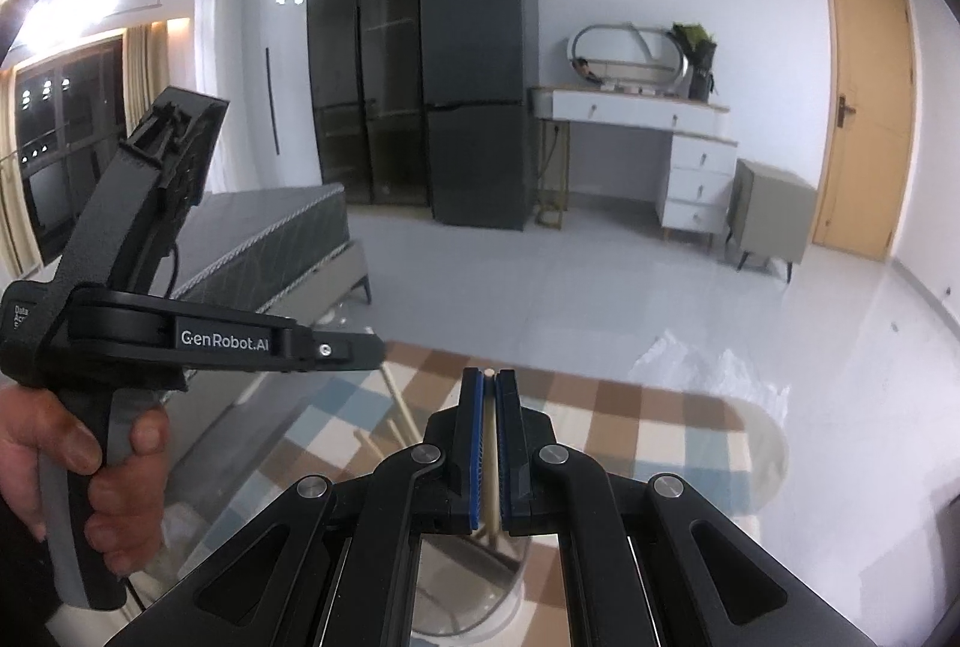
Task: Organize utensils
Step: 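Lift both chopsticks and lower them into the utensil holder, then open both grippers and withdraw from the utensil holder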
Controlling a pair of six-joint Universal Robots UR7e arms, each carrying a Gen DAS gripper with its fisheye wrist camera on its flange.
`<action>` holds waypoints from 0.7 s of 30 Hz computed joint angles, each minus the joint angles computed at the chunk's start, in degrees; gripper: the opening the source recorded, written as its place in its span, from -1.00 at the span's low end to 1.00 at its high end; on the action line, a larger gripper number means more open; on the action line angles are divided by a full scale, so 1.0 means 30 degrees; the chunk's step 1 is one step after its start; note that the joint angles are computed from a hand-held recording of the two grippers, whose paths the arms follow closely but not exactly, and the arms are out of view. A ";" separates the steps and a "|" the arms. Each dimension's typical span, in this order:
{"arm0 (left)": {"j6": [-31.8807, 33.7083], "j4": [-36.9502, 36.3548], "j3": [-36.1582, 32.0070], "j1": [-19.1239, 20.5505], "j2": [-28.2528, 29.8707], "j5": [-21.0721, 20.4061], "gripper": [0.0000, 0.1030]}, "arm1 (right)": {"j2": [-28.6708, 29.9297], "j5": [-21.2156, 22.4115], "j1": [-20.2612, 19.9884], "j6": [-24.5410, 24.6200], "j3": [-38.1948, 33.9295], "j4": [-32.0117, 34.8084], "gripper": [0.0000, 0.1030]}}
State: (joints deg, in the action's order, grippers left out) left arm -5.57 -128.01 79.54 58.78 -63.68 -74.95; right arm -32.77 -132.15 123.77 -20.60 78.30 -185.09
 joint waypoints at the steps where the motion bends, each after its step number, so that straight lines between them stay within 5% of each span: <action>1: -0.0063 0.0202 -0.0019 -0.0005 0.0033 0.0077 -1.00 | -0.0052 0.0095 -0.0093 0.0320 0.0159 0.0168 -0.92; 3: -0.0516 0.1100 -0.0364 -0.0008 0.0203 0.0429 -0.99 | -0.0131 0.0201 -0.0179 0.0792 0.0423 0.0271 -0.90; 5: -0.1059 0.1762 -0.0598 0.0020 0.0298 0.0722 -0.70 | -0.0294 0.0186 -0.0305 0.1362 0.0702 0.0466 -0.72; 7: -0.1215 0.1379 -0.0337 0.0101 0.0054 0.0361 -0.19 | -0.0700 0.0502 -0.0432 0.2301 0.1286 0.0655 -0.47; 10: -0.1064 0.0212 0.0507 -0.0166 -0.0571 0.0826 0.06 | -0.1034 0.0496 -0.0373 0.2848 0.1974 0.0101 -0.40; 13: -0.1122 0.0089 0.0904 -0.0410 -0.0926 0.1485 0.09 | -0.1297 0.0235 -0.0149 0.3309 0.2640 -0.0504 0.02; 21: -0.1395 0.0013 0.2227 -0.1141 -0.1945 0.3403 0.22 | -0.1950 -0.0249 0.0390 0.3660 0.3930 -0.1912 0.35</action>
State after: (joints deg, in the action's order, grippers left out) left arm -9.75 -127.97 86.22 55.36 -69.52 -64.74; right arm -38.62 -132.89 124.94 -9.62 90.09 -190.83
